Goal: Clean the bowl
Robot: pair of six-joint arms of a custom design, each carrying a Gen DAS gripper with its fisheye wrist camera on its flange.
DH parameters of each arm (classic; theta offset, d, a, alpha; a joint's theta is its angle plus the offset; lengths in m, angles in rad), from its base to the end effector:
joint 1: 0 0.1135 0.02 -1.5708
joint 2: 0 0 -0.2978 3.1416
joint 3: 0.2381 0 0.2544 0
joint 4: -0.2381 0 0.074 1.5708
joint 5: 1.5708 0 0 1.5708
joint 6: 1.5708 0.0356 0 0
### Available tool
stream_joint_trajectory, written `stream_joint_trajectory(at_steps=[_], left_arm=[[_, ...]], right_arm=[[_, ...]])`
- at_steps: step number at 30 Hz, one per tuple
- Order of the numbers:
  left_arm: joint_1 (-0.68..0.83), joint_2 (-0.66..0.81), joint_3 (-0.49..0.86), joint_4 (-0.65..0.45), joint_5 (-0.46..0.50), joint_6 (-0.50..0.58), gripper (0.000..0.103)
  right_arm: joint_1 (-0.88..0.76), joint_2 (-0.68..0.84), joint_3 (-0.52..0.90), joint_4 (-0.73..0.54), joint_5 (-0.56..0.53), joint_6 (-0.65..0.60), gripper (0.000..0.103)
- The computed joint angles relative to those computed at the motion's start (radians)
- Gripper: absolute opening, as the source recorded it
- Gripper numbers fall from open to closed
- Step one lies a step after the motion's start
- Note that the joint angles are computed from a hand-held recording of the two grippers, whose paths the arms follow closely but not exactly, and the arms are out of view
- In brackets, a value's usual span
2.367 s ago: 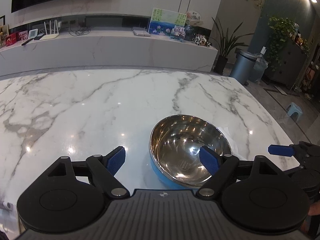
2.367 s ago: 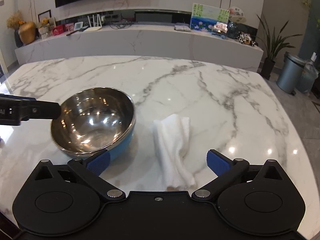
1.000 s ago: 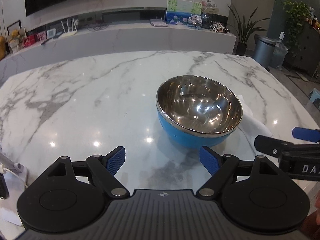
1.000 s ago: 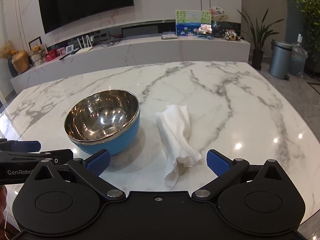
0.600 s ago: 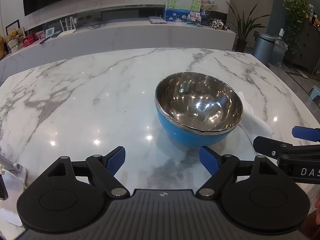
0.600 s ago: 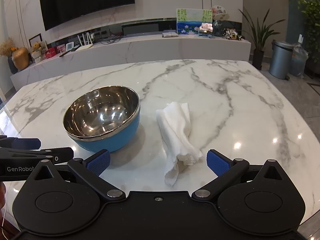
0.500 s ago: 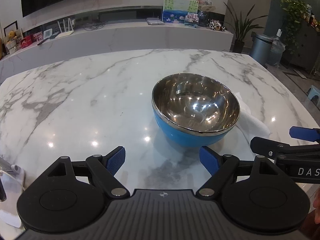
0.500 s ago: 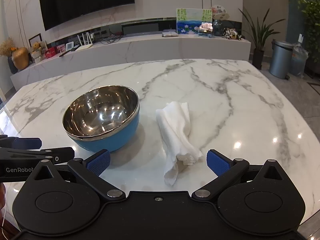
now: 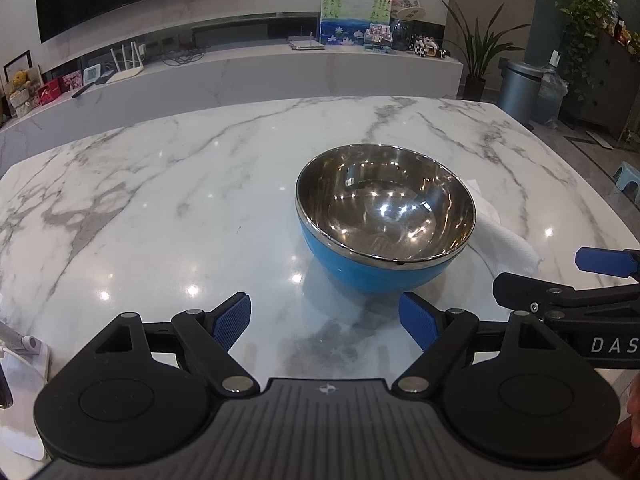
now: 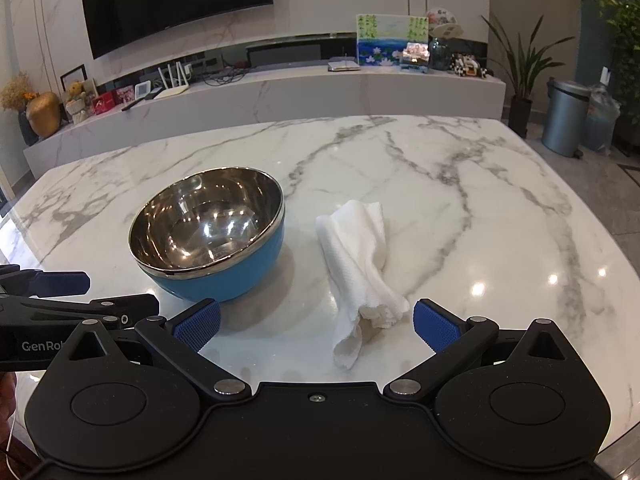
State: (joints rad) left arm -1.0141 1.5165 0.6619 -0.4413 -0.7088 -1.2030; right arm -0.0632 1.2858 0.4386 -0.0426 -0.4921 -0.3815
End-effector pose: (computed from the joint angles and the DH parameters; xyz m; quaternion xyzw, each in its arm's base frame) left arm 0.1459 -0.1905 0.1665 -0.1349 0.9204 0.0383 0.3650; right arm 0.2119 0.0034 0.1719 -0.2252 0.8898 0.1525 0.3666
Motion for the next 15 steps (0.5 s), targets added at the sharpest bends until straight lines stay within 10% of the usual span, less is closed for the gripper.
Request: stream_joint_trajectory(at_steps=[15], left_arm=[[0.012,-0.010,-0.017,0.021,0.001,0.007,0.081]], right_arm=[[0.011,0.003,-0.004,0.005,0.005,0.002,0.102]])
